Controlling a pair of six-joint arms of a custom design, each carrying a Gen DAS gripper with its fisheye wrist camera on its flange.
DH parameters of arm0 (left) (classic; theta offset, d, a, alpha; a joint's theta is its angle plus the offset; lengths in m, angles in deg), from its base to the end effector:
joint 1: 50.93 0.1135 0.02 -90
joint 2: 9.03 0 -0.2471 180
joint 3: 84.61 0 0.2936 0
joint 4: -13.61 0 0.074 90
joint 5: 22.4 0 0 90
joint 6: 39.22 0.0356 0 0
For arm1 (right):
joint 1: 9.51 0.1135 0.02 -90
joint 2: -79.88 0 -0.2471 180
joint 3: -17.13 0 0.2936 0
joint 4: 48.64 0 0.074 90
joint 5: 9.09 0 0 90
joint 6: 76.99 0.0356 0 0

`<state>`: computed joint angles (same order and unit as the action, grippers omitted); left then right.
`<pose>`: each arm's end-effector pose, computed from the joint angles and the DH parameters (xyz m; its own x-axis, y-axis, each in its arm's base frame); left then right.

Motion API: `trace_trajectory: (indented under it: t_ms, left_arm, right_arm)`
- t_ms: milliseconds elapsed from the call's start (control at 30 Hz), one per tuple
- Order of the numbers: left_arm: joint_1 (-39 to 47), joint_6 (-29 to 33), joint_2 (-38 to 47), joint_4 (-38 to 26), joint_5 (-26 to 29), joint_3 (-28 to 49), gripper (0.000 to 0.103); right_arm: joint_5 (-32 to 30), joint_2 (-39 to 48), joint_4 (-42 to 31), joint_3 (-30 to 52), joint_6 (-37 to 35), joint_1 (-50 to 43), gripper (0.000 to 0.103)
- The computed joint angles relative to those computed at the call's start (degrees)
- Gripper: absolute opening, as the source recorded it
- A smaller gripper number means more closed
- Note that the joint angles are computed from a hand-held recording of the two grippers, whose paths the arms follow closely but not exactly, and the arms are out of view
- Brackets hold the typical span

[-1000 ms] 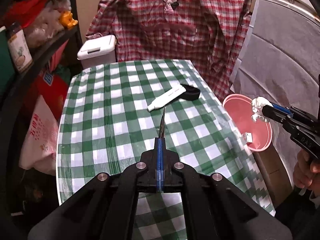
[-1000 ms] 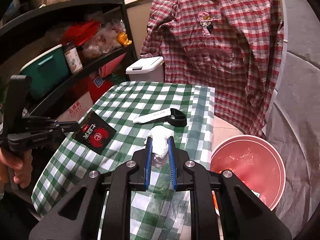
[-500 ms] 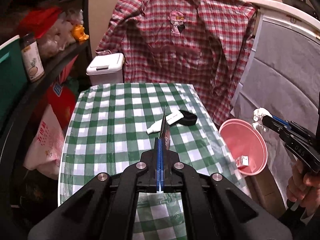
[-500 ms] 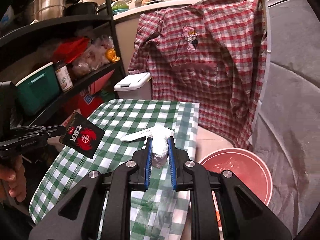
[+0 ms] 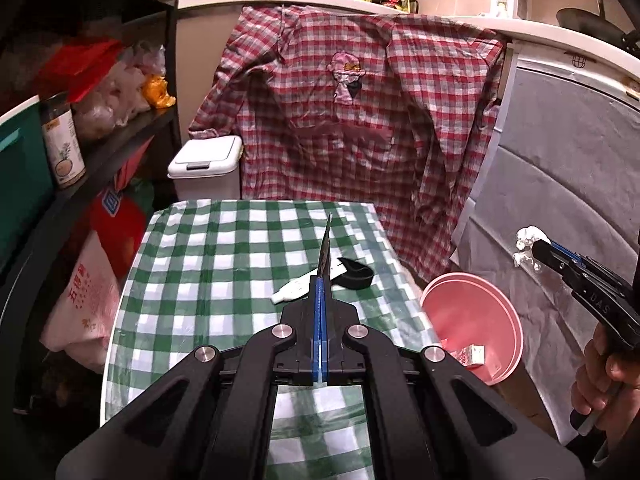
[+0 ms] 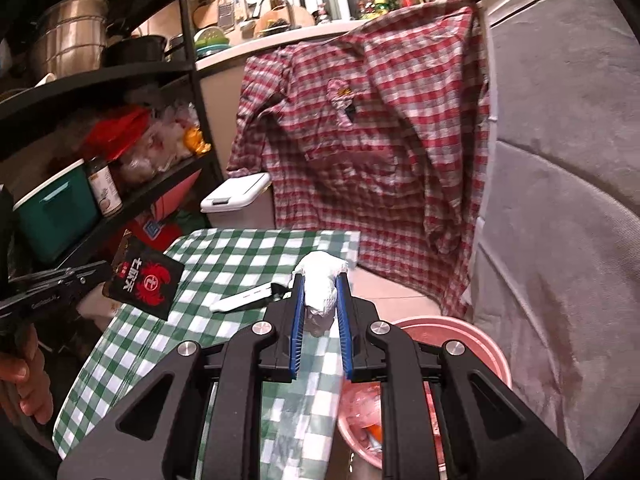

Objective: Collect trash
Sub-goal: 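Carry the tissue with the right tool while the left tool carries the packet over the pink bucket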

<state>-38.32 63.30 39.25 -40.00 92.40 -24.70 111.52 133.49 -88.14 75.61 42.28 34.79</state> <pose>0.2201 0.0339 0.2860 -0.6142 0.0642 -0.7865 0.2451 0.9629 -0.1127 0.1930 0.1631 0.2779 -0.5021 0.0980 -0.8593 -0.0639 0.9866 0.1499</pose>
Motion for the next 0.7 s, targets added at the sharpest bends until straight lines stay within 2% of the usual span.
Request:
trace_trajectory:
  t_ms: [333,700]
  left_arm:
    - [-11.9,-6.3,-2.4,3.5,-7.1,-1.7,0.000]
    - [-26.2,-11.9,-0.8,7.2,-14.5,-2.8,0.000]
  right_arm:
    - [0.7,-6.2,-2.7,-2.2,-2.4,-6.2,0.016]
    - [-1.1,-7.8,-4.6,-3.4,-3.1,-10.8,0.016]
